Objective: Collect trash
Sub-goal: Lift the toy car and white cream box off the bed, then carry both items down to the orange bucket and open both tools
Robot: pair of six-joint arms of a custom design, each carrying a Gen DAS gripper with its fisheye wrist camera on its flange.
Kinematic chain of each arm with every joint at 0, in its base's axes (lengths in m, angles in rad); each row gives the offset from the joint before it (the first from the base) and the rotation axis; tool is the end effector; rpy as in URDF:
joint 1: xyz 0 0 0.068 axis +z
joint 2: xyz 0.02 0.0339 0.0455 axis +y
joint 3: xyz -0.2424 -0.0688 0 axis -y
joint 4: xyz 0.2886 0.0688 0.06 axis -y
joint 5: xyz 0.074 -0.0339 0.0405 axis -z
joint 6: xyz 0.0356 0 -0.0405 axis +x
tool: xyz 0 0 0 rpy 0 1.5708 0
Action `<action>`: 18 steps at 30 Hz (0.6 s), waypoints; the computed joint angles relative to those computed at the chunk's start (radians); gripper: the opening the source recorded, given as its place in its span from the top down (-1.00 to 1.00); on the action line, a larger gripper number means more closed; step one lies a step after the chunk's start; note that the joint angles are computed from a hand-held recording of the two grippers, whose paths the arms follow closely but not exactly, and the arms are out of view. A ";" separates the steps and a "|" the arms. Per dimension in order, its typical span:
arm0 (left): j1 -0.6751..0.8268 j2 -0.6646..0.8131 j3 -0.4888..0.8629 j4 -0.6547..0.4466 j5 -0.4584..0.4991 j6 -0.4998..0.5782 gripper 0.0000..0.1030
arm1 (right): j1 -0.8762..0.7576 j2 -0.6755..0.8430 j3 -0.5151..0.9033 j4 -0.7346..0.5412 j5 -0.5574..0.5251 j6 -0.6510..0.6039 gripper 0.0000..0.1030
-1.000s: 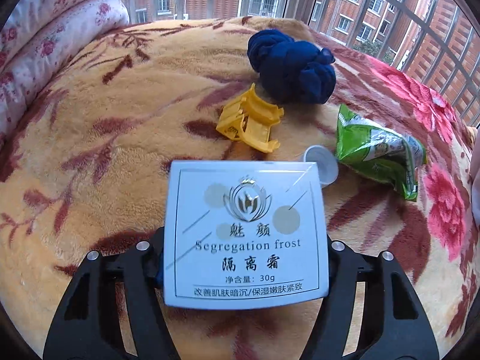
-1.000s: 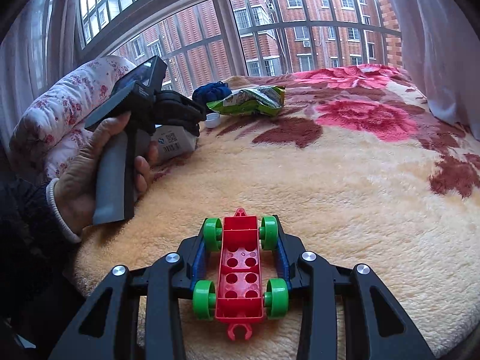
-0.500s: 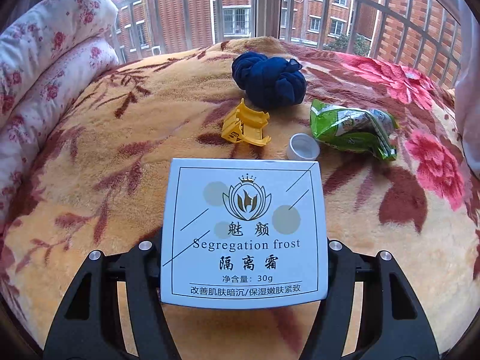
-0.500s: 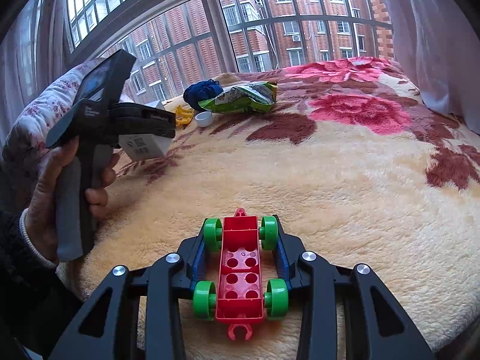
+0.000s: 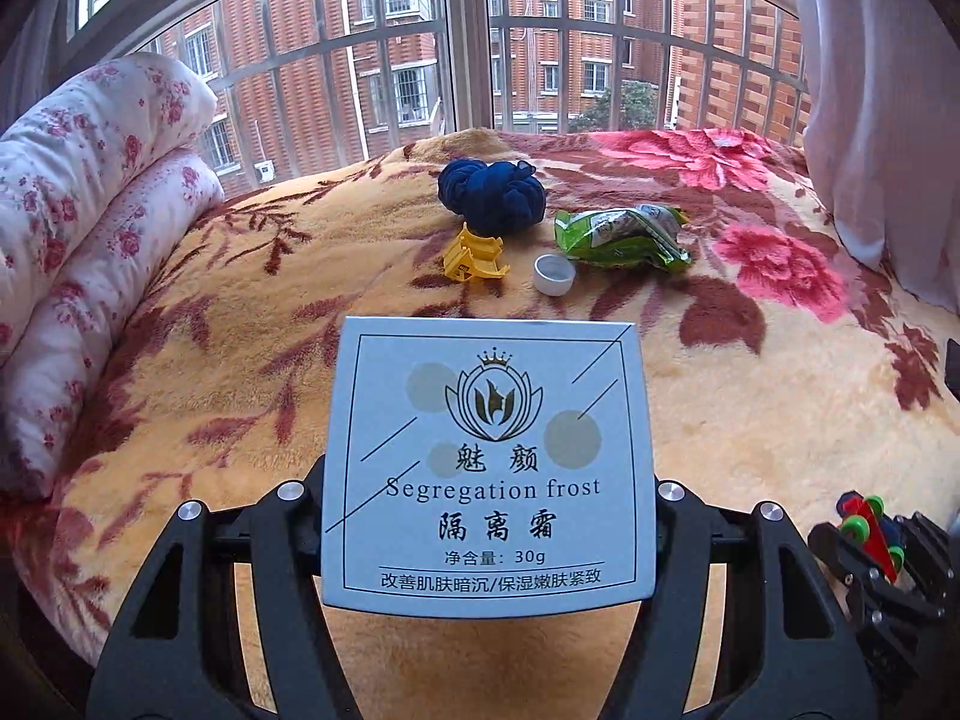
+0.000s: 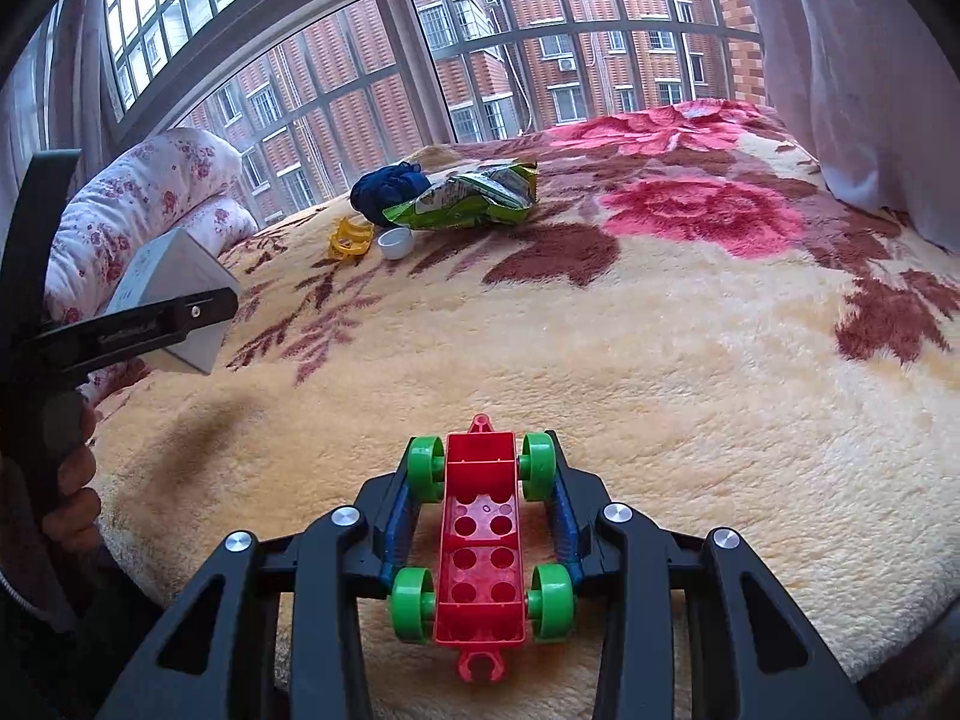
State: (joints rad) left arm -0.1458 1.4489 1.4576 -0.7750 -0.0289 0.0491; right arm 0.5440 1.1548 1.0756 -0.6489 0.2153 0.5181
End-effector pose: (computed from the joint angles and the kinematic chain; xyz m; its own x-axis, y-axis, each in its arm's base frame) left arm 0.3539 -0.0509 0.3406 -0.6792 0.1493 -0.7186 0.1581 0.9859 0.0554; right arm 0.2569 0.1465 0.2998 -0.6775 0.1556 -0.7189 -0.0387 0.9685 0.2462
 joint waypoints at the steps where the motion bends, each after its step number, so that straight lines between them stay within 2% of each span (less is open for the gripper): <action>1: 0.001 -0.020 -0.018 0.000 0.003 0.007 -0.21 | 0.004 0.000 0.004 -0.006 0.003 0.003 0.26; 9: 0.022 -0.201 -0.173 -0.029 0.072 0.062 -0.21 | 0.085 -0.038 0.036 -0.074 0.064 0.011 0.26; 18: 0.062 -0.492 -0.386 -0.125 0.165 0.193 -0.21 | 0.293 -0.096 0.075 -0.201 0.117 -0.021 0.26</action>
